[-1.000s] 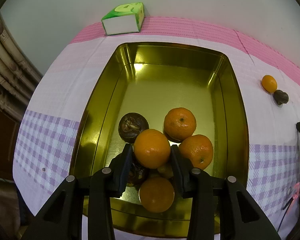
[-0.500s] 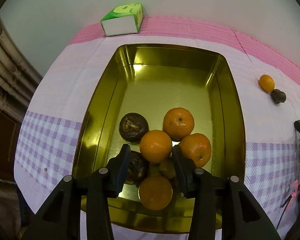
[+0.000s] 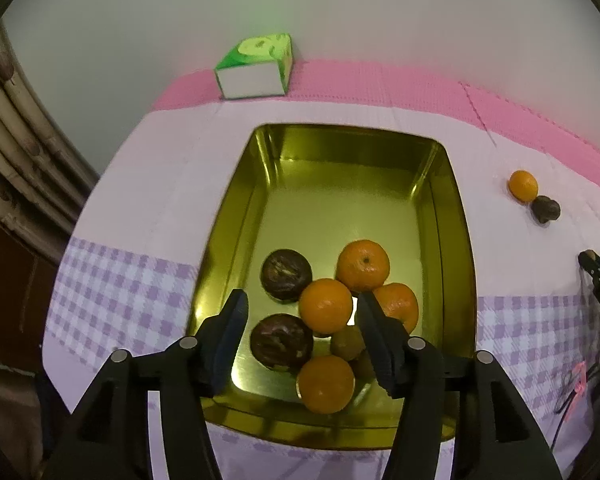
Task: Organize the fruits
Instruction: 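Open the left gripper to release the mandarin among the tray fruits, then carry the olive-green fruit into the tin tray and open the right gripper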
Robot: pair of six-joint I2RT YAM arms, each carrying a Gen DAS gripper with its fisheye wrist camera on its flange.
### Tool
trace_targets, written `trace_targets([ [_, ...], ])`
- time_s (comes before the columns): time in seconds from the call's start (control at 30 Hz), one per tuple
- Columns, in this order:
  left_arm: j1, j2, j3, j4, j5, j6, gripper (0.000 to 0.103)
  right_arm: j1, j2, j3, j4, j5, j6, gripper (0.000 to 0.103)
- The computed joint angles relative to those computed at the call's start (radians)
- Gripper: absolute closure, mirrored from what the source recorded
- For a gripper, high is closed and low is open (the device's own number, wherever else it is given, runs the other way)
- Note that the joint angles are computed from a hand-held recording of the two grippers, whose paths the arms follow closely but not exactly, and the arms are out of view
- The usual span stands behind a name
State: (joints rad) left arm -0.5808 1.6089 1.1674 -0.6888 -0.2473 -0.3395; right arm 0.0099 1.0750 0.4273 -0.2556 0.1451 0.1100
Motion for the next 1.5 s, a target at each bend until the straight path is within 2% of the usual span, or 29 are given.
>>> trace_targets([
  [0.23, 0.034, -0.059, -0.037, -0.002, -0.029, 0.025, 0.041, -0.002, 0.001, 0.000, 0.001, -0.002, -0.002, 0.081],
  [0.63, 0.122, -0.134, -0.118, 0.015, -0.019, 0.051, 0.035, -0.016, -0.011, -0.002, -0.007, -0.013, 0.002, 0.081],
  [0.93, 0.147, -0.155, -0.145, 0.035, -0.003, 0.059, 0.028, 0.059, -0.030, 0.046, -0.083, 0.041, 0.040, 0.081],
  [1.17, 0.177, -0.203, -0.175, 0.039, 0.015, 0.053, 0.023, 0.262, -0.045, 0.151, -0.171, 0.086, 0.126, 0.081],
  [1.5, 0.255, -0.325, -0.231, 0.003, 0.029, 0.044, 0.021, 0.670, 0.123, 0.362, -0.174, 0.138, 0.215, 0.081],
])
